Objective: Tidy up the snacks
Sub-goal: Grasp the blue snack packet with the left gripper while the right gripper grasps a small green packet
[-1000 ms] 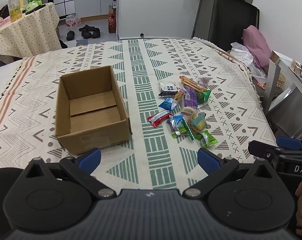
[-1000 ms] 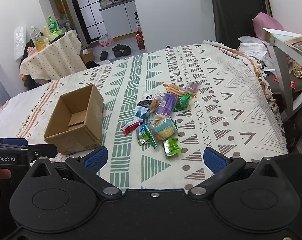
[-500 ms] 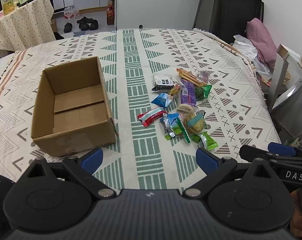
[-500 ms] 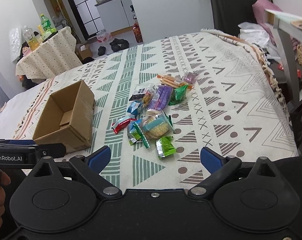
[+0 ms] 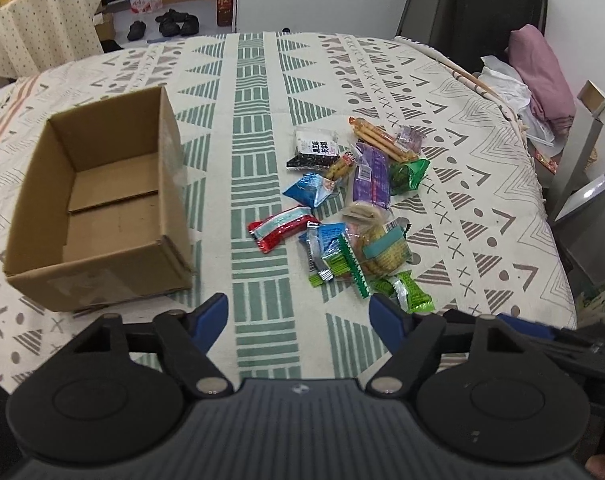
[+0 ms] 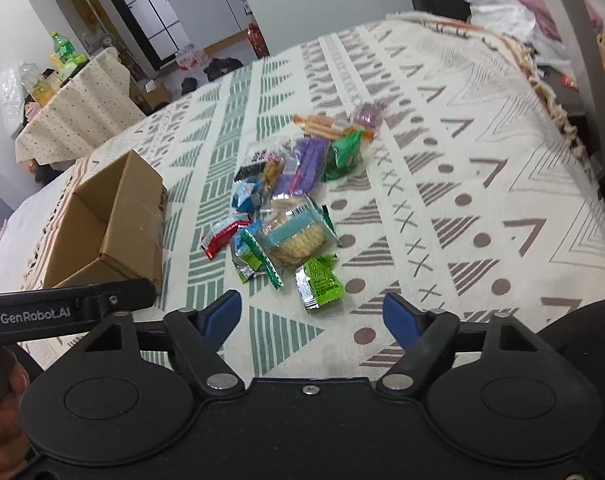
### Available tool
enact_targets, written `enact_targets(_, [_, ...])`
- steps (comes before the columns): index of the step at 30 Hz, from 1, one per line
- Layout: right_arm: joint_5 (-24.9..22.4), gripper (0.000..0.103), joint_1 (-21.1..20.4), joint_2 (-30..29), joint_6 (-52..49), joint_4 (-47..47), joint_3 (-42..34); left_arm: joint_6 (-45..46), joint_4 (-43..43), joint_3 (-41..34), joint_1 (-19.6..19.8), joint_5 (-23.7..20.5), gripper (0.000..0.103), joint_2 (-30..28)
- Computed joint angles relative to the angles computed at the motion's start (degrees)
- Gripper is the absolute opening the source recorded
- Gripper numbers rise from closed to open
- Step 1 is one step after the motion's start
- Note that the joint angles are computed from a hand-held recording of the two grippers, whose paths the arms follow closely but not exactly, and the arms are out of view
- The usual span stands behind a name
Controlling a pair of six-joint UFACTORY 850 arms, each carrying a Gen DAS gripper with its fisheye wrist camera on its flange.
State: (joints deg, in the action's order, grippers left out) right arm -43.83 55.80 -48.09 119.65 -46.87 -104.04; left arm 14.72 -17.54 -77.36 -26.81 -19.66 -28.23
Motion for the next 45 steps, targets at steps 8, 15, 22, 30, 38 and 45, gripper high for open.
enact_targets(8, [6.2,0.061,-2.2,-0.4,4.6,0.0,2.3,-4.8,1.8,-5.3,-0.8,-1.5,0.059,-5.4])
enact_targets(15, [10.8,0.058,-4.1,-1.4,5.2,1.7,3.2,-8.9,4.9,-10.8,-1.4,-3.9,0.054,-10.8])
enact_targets(22, [12.9,0.055,-5.6,-3.3,-0.1,6.3,1.8,-12.3,7.6,-16.9,-1.9,-6.8,0.053,-15.9])
enact_targets(30, [13.9,0.046,-6.6,-4.7,-4.8,10.2,0.7,-13.7,7.9,-22.1,-2.1,-9.5,0.053,-20.0])
enact_targets(38, [13.6,0.04,-7.0,-5.2,-3.9,8.6,0.5,-14.8,6.6,-25.1,-2.4,-11.6,0.028,-22.3])
enact_targets(45, [13.6,0.036,-6.6,-4.8,-1.5,5.5,0.9,-12.2,3.9,-22.3,-1.9,-9.7,0.018,-19.8])
